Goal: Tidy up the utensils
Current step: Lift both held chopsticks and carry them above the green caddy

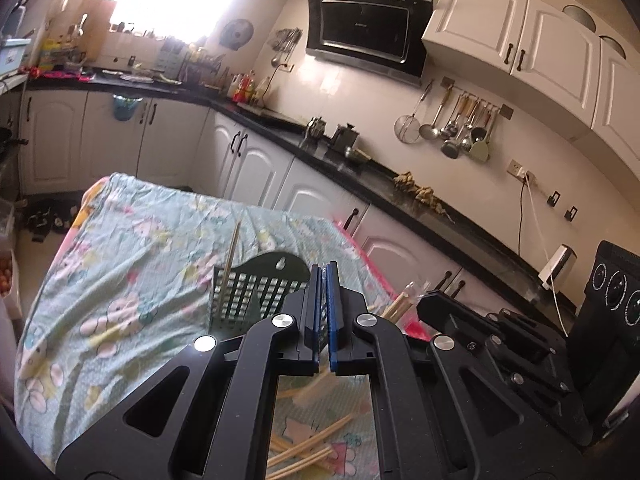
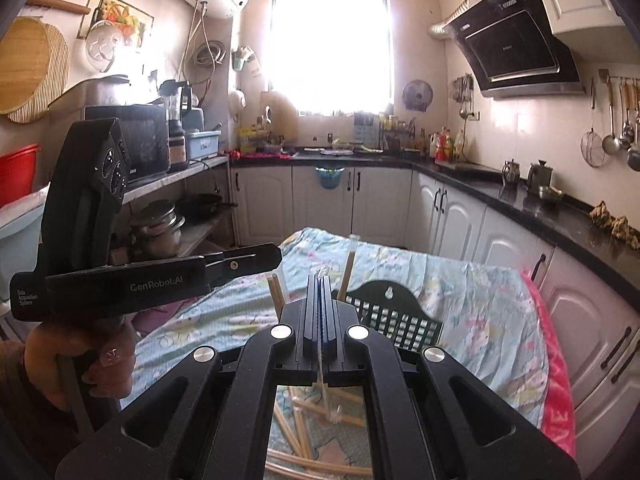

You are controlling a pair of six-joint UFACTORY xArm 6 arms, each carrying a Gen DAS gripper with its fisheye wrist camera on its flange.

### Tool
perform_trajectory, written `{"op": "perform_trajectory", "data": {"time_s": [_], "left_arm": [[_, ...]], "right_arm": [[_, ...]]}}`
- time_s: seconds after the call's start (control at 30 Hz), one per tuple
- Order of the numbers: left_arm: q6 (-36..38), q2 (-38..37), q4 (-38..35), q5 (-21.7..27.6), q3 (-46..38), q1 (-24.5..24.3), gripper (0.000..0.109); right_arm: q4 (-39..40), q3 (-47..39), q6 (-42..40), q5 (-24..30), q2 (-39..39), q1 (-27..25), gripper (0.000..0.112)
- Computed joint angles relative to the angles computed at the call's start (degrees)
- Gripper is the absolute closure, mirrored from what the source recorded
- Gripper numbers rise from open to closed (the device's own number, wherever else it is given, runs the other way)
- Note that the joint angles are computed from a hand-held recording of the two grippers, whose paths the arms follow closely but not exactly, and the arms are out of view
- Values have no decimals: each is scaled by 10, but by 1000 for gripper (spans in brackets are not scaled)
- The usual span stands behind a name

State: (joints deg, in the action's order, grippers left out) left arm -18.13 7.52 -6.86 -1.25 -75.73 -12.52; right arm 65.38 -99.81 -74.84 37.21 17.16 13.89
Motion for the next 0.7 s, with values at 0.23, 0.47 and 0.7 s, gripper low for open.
{"op": "perform_trajectory", "data": {"time_s": [0.23,0.47,0.7], "left_arm": [[24,15,-12,10,-48,-3,108],[-18,40,46,19,-105,1,108],[-45,73,82,30,-169,7,108]], "right_arm": [[13,-39,2,1,15,-2,111],[12,-96,20,-3,41,-3,111],[-8,-175,57,-14,86,-8,111]]}}
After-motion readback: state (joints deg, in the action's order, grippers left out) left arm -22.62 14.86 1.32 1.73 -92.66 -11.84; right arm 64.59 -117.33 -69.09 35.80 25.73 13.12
